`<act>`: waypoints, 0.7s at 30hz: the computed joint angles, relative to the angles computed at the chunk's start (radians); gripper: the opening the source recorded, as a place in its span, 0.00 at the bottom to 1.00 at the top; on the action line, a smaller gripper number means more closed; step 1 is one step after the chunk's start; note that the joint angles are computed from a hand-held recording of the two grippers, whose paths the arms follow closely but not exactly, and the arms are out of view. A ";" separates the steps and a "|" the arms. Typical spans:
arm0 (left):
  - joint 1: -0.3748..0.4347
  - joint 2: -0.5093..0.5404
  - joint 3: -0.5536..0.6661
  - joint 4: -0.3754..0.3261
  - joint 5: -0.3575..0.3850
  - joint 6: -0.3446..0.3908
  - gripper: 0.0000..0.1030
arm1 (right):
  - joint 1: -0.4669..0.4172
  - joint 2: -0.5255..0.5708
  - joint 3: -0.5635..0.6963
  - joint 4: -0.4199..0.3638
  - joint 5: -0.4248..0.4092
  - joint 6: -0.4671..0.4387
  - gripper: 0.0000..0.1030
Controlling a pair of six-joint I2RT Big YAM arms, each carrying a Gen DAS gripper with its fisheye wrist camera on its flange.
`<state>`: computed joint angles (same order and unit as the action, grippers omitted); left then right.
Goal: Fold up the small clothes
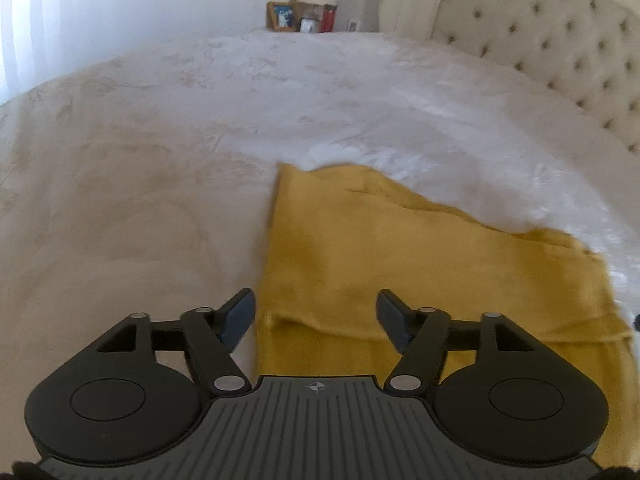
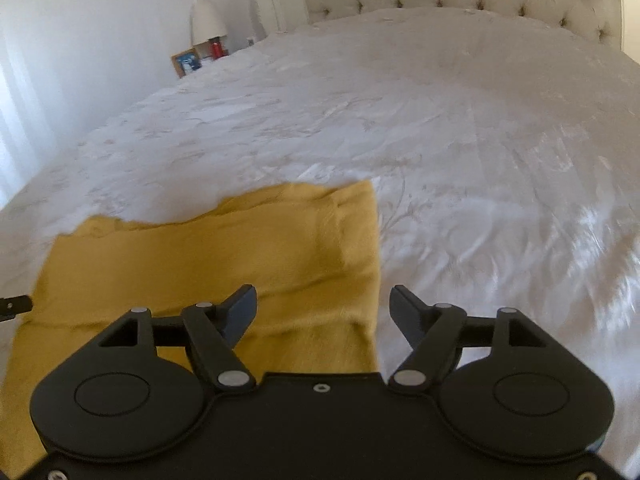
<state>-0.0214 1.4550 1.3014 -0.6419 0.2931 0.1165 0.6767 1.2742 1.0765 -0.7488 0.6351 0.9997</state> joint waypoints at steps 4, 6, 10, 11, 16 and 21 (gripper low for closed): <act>0.007 -0.097 -0.080 0.009 0.023 0.023 0.86 | 0.069 -0.044 -0.023 -0.001 0.004 0.047 0.90; 0.004 -0.148 -0.120 0.008 0.016 0.056 0.95 | 0.109 -0.057 -0.025 -0.013 0.012 0.064 0.93; -0.004 -0.251 -0.198 -0.006 0.011 0.129 1.00 | 0.192 -0.064 -0.009 -0.053 0.058 0.092 0.99; -0.005 -0.278 -0.217 -0.010 0.012 0.142 1.00 | 0.212 -0.066 -0.006 -0.066 0.073 0.105 0.99; -0.002 -0.398 -0.297 -0.044 0.026 0.192 1.00 | 0.310 -0.069 0.009 -0.115 0.136 0.187 0.99; 0.028 -0.504 -0.360 -0.094 0.055 0.219 1.00 | 0.411 -0.063 0.032 -0.201 0.207 0.289 0.99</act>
